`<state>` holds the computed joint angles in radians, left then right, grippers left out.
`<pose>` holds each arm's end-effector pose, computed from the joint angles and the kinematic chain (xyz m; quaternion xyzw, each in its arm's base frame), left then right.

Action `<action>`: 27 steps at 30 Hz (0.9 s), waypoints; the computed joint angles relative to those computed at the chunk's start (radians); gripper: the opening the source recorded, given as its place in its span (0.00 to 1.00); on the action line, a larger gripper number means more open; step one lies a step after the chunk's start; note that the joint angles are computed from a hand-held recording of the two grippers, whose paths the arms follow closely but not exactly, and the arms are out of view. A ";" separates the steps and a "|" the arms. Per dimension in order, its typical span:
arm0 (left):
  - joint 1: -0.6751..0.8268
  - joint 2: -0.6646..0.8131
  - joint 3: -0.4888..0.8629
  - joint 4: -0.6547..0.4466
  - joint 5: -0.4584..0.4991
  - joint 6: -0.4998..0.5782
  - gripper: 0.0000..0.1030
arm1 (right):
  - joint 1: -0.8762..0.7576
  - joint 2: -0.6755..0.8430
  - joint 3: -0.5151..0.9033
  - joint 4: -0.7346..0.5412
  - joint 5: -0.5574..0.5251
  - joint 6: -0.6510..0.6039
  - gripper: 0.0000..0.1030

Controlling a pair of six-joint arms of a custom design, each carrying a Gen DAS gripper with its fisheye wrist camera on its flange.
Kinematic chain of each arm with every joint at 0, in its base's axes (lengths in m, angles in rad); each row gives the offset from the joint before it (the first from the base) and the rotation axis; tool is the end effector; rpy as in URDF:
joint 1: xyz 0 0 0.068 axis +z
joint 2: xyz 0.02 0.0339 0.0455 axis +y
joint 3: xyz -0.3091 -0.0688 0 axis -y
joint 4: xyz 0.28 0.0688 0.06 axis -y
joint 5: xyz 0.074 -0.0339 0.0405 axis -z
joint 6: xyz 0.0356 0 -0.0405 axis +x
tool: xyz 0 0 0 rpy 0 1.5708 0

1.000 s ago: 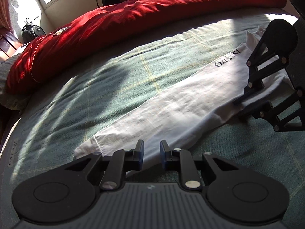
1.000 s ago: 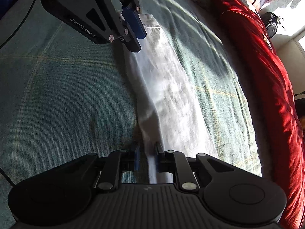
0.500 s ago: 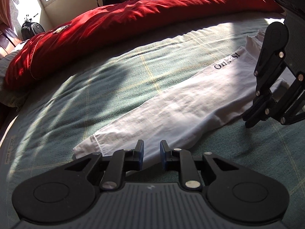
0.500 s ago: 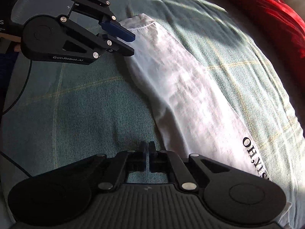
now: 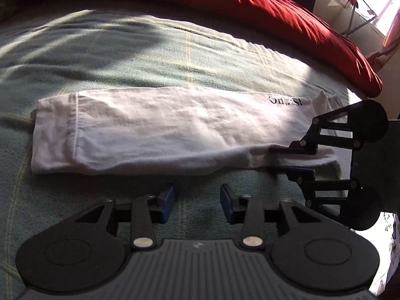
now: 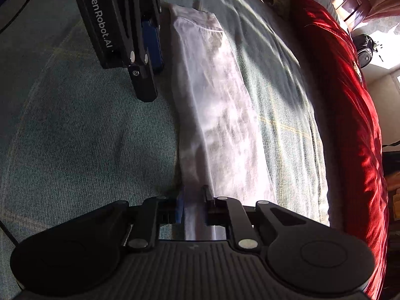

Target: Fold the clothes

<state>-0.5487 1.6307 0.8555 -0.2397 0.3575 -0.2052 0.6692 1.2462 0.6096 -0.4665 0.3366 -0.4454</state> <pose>0.2812 -0.1865 0.1778 0.2098 0.9240 -0.2584 0.1881 0.1883 0.1339 0.1922 -0.4743 0.8345 -0.1364 0.2452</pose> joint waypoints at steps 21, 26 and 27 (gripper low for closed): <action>0.066 0.029 -0.091 0.312 0.127 -0.501 0.11 | 0.032 0.033 0.001 0.043 0.036 0.015 0.23; 0.063 0.020 -0.063 0.244 0.114 -0.444 0.11 | 0.040 0.038 0.006 0.049 0.044 0.049 0.10; 0.065 0.015 -0.057 0.222 0.110 -0.429 0.11 | 0.033 0.033 0.011 0.040 0.035 0.065 0.08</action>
